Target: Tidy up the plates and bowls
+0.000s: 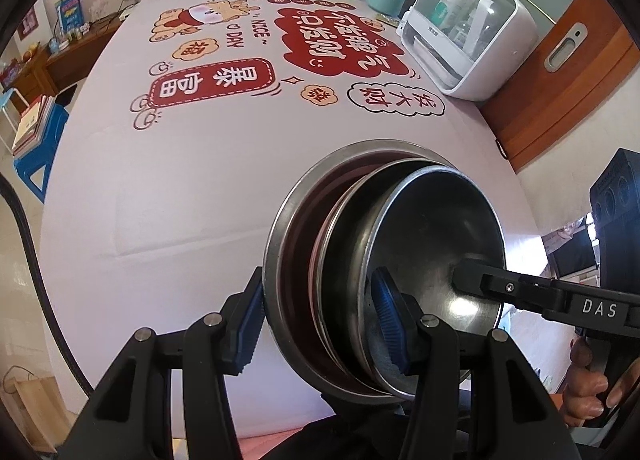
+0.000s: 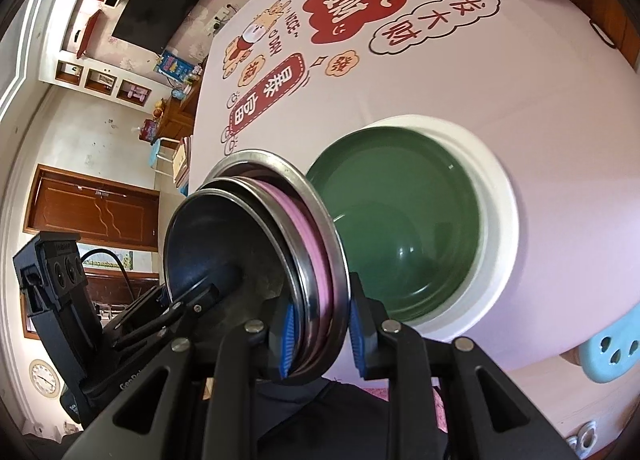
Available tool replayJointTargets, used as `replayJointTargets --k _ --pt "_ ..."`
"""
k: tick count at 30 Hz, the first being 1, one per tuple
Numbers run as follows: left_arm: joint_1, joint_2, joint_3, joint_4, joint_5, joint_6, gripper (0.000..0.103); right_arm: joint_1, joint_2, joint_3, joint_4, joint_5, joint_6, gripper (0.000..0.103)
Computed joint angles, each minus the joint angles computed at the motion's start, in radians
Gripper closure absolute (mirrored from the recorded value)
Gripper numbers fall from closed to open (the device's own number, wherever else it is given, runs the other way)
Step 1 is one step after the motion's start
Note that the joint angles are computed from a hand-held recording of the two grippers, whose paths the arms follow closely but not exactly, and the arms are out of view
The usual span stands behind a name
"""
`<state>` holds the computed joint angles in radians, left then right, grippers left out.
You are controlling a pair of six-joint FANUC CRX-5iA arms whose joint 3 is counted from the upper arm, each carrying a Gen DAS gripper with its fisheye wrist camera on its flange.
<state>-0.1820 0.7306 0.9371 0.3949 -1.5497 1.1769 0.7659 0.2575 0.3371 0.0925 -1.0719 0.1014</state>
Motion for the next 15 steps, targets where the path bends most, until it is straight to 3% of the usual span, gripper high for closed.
replayJointTargets --k 15 --pt "-0.077 0.109 0.137 -0.044 -0.067 0.208 0.053 -0.146 -0.002 0.035 -0.225 -0.117 0.261 0.080"
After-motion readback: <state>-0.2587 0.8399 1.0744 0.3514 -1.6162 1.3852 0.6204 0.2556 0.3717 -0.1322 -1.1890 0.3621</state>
